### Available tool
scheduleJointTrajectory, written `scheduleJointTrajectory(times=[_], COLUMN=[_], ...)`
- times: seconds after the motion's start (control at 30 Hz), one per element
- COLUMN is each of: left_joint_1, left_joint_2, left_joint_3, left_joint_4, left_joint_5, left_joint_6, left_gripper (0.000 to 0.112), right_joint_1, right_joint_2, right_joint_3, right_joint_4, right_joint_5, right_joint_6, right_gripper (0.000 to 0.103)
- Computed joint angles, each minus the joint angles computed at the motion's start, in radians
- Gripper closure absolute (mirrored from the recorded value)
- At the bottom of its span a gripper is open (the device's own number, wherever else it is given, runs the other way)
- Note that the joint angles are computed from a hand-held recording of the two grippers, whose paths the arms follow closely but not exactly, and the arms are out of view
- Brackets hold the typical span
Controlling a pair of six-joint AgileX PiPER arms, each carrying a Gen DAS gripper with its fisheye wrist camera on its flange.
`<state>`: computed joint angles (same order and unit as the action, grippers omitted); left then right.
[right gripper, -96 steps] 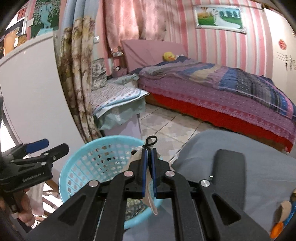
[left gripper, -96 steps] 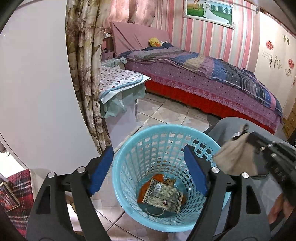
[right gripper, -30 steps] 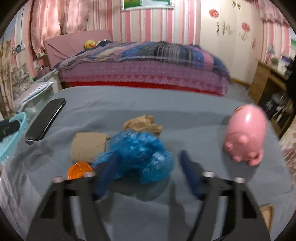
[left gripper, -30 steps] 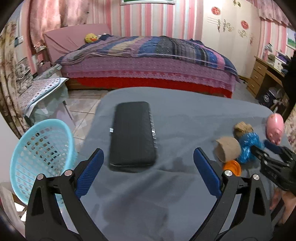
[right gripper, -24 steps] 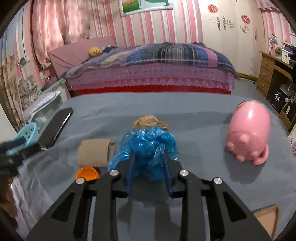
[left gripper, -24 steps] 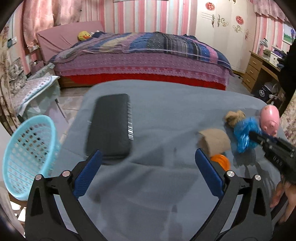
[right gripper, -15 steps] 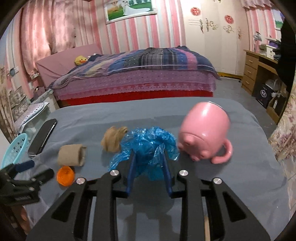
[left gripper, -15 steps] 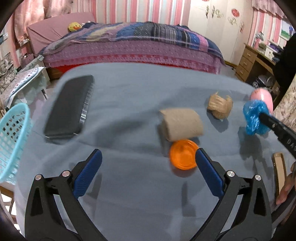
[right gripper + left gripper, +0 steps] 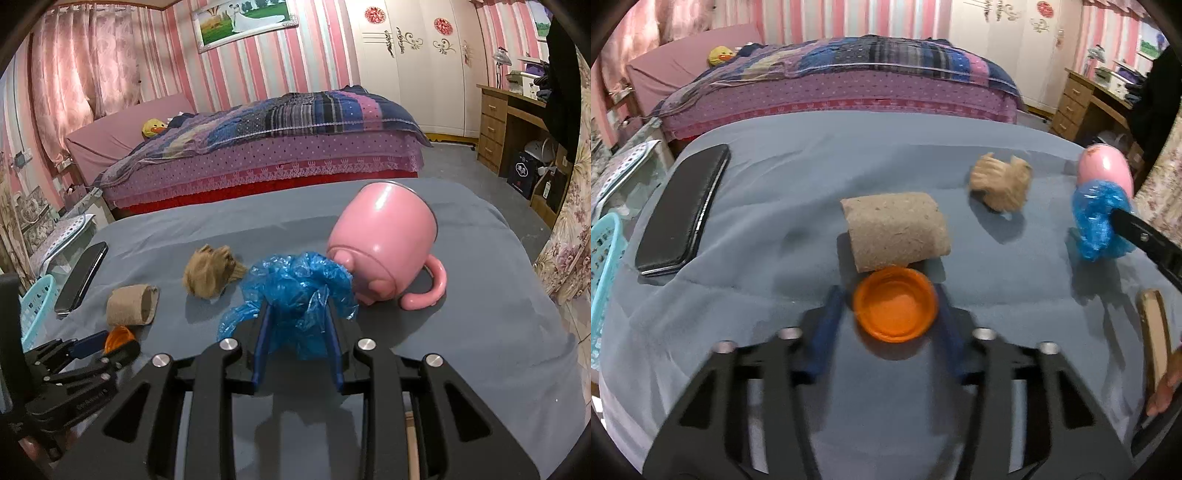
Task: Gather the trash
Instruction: 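Grasp the orange lid with left tool while right tool grasps the blue plastic bag, then drop the orange lid into the blue basket with left tool while right holds blue bag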
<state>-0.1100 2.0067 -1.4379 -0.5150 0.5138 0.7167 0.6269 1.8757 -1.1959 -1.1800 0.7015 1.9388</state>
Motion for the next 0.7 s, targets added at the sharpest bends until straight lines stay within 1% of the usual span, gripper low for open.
scheduleJointTrajectory(times=[0.2,0.27,0.37,0.47,0.53,0.6,0.67,0.7], left_joint_1=[0.056,0.092,0.150,0.220,0.261,0.295,0.346,0.365], left_joint_2=[-0.054,-0.086,-0.113,-0.097,-0.071,-0.037,0.027,0.056], left_joint_3=[0.031,0.038,0.016,-0.057,-0.116,-0.177,-0.284,-0.333], left_joint_4=[-0.028,-0.072,-0.126,-0.150,-0.117,-0.084,-0.052,-0.039], left_joint_5=[0.062,0.077,0.090,0.111,0.091,0.097,0.133,0.151], left_joint_6=[0.082,0.141,0.193,0.178,0.137,0.097,0.046,0.025], left_gripper=[0.073,0.073,0.073,0.073,0.073,0.073,0.073,0.073], right_joint_1=[0.025,0.039,0.070,0.096,0.113,0.126,0.135,0.140], right_joint_2=[0.030,0.038,0.071,0.119,0.177,0.236,0.289,0.336], right_joint_3=[-0.063,-0.084,-0.169,-0.273,-0.389,-0.496,-0.595,-0.676], right_joint_4=[0.033,0.035,0.050,0.086,0.130,0.170,0.212,0.246], right_joint_5=[0.045,0.060,0.085,0.117,0.141,0.155,0.166,0.173], right_joint_6=[-0.059,-0.066,-0.094,-0.172,-0.263,-0.339,-0.405,-0.459], right_gripper=[0.076,0.076,0.076,0.076,0.076,0.076,0.076,0.076])
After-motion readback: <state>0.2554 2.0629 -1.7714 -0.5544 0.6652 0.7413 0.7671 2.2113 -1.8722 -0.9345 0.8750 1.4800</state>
